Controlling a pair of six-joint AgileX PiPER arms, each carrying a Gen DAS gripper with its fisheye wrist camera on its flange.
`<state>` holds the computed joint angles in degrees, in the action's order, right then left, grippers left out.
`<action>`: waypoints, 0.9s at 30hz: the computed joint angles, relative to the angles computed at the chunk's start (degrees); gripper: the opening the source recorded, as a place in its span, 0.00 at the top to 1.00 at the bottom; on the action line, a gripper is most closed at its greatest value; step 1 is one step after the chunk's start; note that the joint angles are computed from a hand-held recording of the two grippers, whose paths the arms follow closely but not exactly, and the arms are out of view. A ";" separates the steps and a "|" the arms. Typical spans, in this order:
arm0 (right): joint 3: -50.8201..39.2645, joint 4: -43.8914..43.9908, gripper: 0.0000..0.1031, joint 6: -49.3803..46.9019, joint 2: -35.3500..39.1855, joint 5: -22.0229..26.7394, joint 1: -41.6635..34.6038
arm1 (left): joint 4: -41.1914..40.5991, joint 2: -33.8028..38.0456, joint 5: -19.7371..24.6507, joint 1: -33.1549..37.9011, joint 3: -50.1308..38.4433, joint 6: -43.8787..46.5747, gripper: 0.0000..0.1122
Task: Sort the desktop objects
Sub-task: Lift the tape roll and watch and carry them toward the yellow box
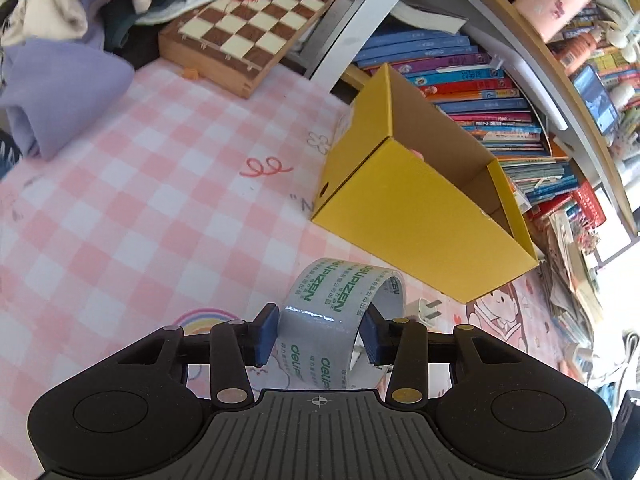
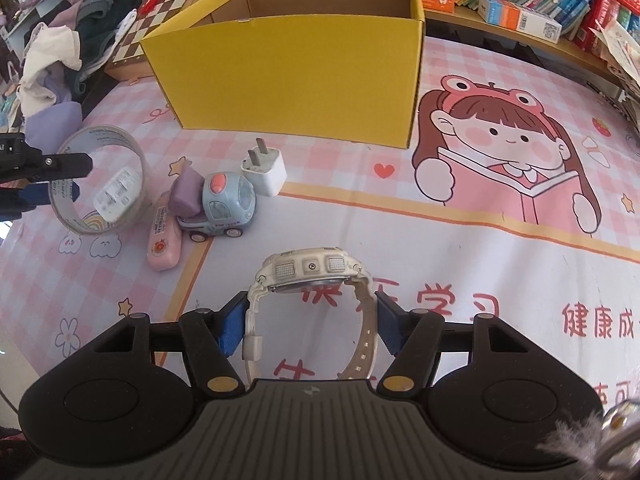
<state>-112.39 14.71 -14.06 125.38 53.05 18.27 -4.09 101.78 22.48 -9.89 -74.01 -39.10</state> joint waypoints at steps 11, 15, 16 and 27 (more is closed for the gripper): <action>6.24 0.76 0.40 -1.02 -4.43 -4.13 0.31 | -0.78 -3.12 -2.19 -0.73 2.35 1.99 0.65; 7.22 1.38 0.40 -1.11 -5.71 -4.48 0.26 | -2.48 -4.24 -3.09 -0.82 3.12 4.29 0.65; 7.27 1.46 0.40 -1.18 -5.93 -4.53 0.27 | -2.79 -4.48 -3.20 -0.88 3.20 4.83 0.65; 9.58 0.86 0.40 -1.12 -8.94 -6.22 1.39 | -7.50 -6.22 -4.04 -0.60 4.02 10.59 0.65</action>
<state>-102.81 15.58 -15.18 116.44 46.82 19.67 -11.59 95.56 18.44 -10.49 -69.99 -28.51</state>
